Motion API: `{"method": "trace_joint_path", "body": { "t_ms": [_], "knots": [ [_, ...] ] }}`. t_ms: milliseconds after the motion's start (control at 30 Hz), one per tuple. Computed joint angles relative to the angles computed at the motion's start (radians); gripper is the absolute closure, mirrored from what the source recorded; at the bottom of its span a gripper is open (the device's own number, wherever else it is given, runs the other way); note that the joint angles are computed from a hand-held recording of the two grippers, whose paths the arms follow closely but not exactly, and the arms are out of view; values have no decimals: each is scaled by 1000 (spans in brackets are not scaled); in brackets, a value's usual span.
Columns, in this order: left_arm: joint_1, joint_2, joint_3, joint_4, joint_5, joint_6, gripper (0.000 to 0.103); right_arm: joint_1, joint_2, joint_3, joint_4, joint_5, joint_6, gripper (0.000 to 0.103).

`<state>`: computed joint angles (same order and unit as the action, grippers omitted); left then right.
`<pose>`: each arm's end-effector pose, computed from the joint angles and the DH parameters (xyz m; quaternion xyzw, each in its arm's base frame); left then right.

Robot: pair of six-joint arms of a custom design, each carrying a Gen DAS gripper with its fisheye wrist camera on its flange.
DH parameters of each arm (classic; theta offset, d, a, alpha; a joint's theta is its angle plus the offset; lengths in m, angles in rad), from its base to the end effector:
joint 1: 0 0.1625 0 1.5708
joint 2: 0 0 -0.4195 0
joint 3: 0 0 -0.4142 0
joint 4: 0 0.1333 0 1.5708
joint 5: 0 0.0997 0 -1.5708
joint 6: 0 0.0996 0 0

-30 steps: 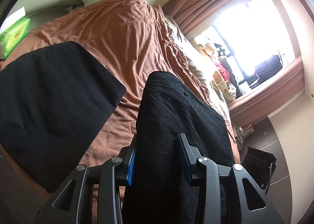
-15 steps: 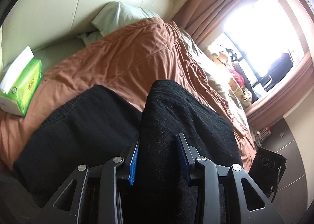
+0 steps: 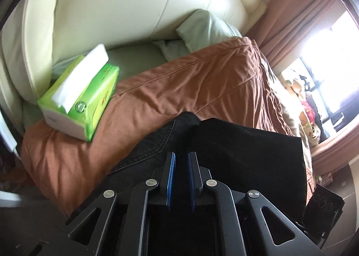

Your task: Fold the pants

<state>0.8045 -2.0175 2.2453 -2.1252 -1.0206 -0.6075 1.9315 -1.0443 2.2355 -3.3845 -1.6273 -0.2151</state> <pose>-0.1050 -0.3764 0.3989 0.0313 0.9501 -0.2909 0.1080 0.2971 -0.4258 0.1178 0.2619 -0.9149 0.3073 0.0046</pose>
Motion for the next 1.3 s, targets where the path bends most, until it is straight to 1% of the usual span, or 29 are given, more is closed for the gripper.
{"method": "trace_joint_path", "body": {
  "t_ms": [67, 100, 167, 233, 300, 333, 367, 400, 433, 467, 633, 767, 833, 867, 967, 1000, 1100, 1133, 1167, 1200, 1233, 1267, 1300],
  "knots": [
    [16, -40, 43, -14, 2, -27, 76, -27, -14, 11, 12, 17, 14, 75],
    [27, -53, 62, -25, 1, -39, 75, -39, -21, 18, 19, 27, 17, 75],
    [53, -70, 91, -45, -27, -66, 75, -49, -28, 30, 25, 29, 17, 75],
    [54, -88, 119, -65, -49, -74, 75, -55, -28, 36, 23, 32, 13, 75],
    [39, -107, 142, -73, -61, -91, 74, -57, -30, 39, 23, 30, 18, 75],
    [31, -116, 152, -78, -65, -98, 70, -58, -31, 39, 25, 31, 22, 75],
    [18, -126, 162, -78, -60, -109, 62, -55, -33, 38, 31, 28, 27, 75],
    [5, -133, 168, -70, -51, -123, 57, -53, -32, 31, 37, 23, 32, 75],
    [-3, -142, 176, -69, -50, -133, 50, -52, -33, 31, 41, 20, 36, 75],
    [-7, -153, 185, -70, -54, -139, 46, -50, -31, 26, 48, 15, 43, 75],
    [-35, -203, 220, -49, -68, -187, 41, -59, -53, 32, 81, 2, 56, 75],
    [-49, -230, 235, -44, -94, -190, 36, -70, -67, 42, 98, 5, 82, 75],
    [-44, -226, 235, -48, -105, -183, 34, -81, -73, 49, 96, 3, 86, 75],
    [-39, -223, 235, -53, -117, -175, 31, -89, -76, 53, 97, 5, 90, 75],
    [13, -190, 238, -117, -192, -126, 24, -116, -79, 57, 112, 28, 116, 75],
    [24, -177, 237, -131, -207, -115, 23, -127, -81, 60, 116, 37, 122, 75],
    [26, -160, 230, -125, -241, -94, 23, -153, -88, 70, 120, 68, 136, 75],
    [27, -157, 231, -131, -263, -87, 28, -158, -88, 72, 121, 77, 141, 75],
    [22, -156, 238, -151, -287, -85, 43, -161, -87, 71, 123, 85, 146, 75],
    [5, -157, 236, -134, -269, -90, 43, -162, -88, 71, 126, 92, 151, 75],
    [-19, -161, 237, -119, -233, -107, 47, -158, -89, 68, 131, 92, 154, 75],
    [-31, -169, 240, -115, -215, -126, 54, -152, -88, 66, 128, 83, 149, 75],
    [-34, -181, 245, -125, -208, -146, 57, -145, -89, 64, 126, 80, 140, 76]
  ]
}}
